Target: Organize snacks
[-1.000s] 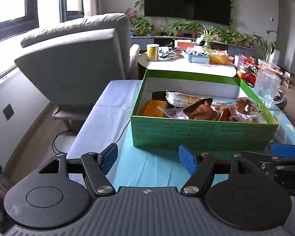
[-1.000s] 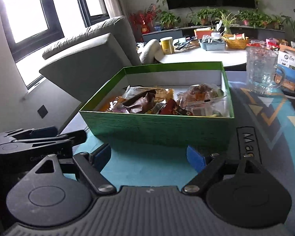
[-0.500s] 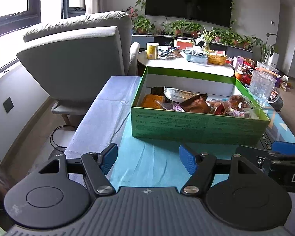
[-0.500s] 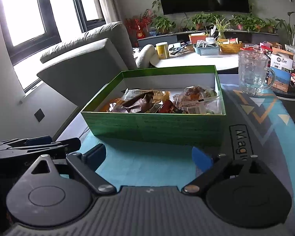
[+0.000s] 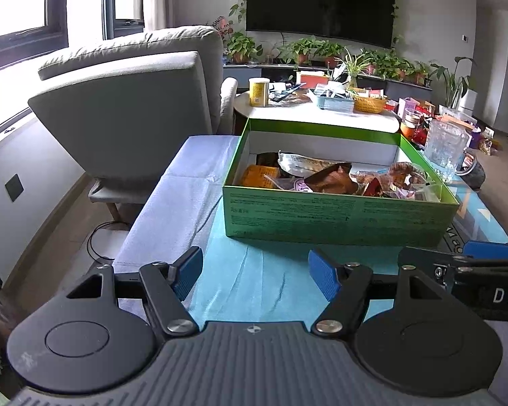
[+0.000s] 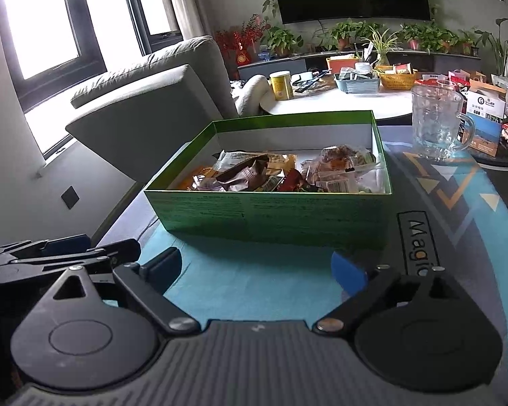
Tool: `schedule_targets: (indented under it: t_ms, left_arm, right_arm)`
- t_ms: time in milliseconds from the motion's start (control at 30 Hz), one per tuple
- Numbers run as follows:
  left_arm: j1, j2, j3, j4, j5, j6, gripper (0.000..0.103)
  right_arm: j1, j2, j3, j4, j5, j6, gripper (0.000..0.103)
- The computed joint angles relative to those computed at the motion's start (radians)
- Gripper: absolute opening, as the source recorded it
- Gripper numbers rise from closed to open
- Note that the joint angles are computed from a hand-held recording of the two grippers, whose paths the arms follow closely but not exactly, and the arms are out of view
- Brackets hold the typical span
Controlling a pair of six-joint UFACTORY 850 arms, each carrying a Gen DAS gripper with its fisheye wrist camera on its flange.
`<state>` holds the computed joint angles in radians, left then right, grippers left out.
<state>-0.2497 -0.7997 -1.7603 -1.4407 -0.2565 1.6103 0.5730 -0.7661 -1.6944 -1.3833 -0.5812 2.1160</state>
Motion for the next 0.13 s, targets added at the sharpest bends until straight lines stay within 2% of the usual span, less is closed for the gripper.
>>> schedule_targets:
  t_ms: [133]
  left_arm:
    - [0.000,0.005,0.010,-0.012,-0.005,0.016,0.067]
  right_arm:
    - [0.003,0.000,-0.001,0.024,-0.023,-0.004,0.097]
